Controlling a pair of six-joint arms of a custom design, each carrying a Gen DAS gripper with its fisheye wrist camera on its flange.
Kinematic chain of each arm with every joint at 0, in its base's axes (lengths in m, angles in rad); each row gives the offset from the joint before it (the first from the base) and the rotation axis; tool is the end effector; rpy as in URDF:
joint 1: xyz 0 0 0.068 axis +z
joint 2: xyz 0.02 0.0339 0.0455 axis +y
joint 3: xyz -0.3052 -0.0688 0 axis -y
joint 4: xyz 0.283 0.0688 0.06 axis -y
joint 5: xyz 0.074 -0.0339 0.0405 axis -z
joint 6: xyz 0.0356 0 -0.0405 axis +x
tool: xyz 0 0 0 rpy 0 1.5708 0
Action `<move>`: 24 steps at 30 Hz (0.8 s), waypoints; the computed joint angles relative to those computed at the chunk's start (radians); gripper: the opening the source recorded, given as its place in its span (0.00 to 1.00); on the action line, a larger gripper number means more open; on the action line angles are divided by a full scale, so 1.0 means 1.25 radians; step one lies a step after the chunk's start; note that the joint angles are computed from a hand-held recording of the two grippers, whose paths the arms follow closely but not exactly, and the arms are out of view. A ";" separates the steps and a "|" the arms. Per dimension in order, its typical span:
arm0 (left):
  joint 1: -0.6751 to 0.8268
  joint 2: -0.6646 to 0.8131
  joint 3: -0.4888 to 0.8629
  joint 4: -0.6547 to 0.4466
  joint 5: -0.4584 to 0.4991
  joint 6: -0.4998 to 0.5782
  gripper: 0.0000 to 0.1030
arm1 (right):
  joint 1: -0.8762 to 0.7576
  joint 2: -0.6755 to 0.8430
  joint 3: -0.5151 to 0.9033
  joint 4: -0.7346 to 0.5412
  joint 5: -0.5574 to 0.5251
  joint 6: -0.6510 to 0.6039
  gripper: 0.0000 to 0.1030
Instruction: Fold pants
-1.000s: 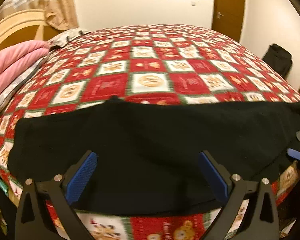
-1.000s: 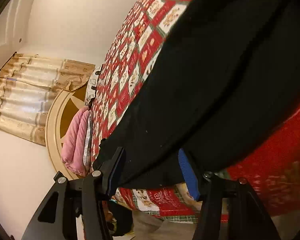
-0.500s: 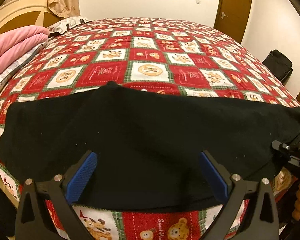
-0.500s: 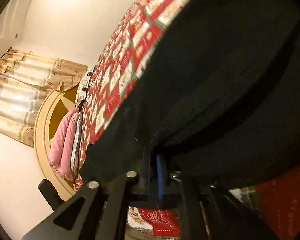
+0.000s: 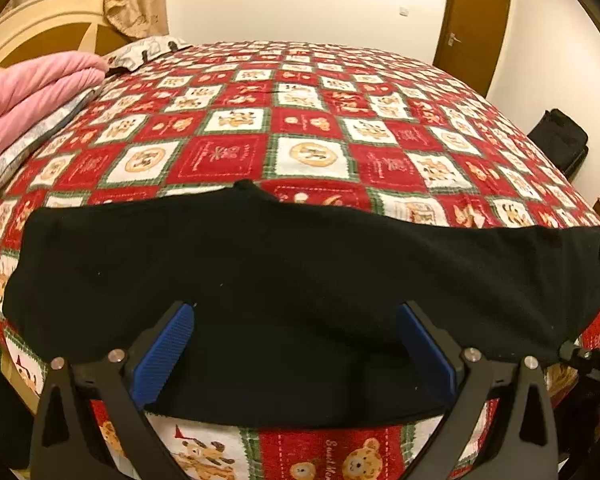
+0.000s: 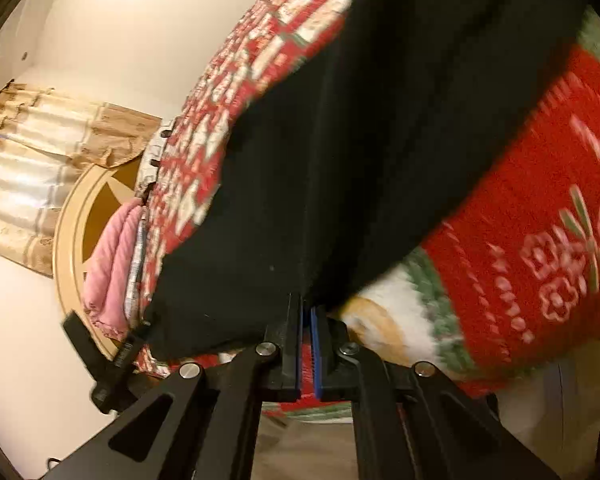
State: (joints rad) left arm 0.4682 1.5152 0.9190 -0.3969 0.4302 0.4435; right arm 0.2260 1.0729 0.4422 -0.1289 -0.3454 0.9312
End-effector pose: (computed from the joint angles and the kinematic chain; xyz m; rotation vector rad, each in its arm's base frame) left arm 0.3003 0.1352 0.2199 0.1281 2.4393 -0.1593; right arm 0.2079 0.0602 0.1892 0.6817 2.3902 0.9440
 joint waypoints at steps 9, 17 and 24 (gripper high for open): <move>-0.093 -0.057 -0.099 0.056 -0.032 0.046 1.00 | -0.061 -0.014 -0.025 0.043 -0.094 -0.018 0.06; -0.119 -0.041 -0.132 0.078 -0.068 0.086 1.00 | -0.305 -0.266 0.011 -0.170 -0.124 -0.150 0.08; -0.124 -0.078 -0.096 0.029 -0.034 0.069 1.00 | -0.614 -0.320 0.037 -0.200 -0.187 -0.224 0.83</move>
State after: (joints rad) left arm 0.3135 1.4179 0.7988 -0.3602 0.3882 0.5292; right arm -0.5413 0.6725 0.4881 -0.3790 -0.5787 0.6507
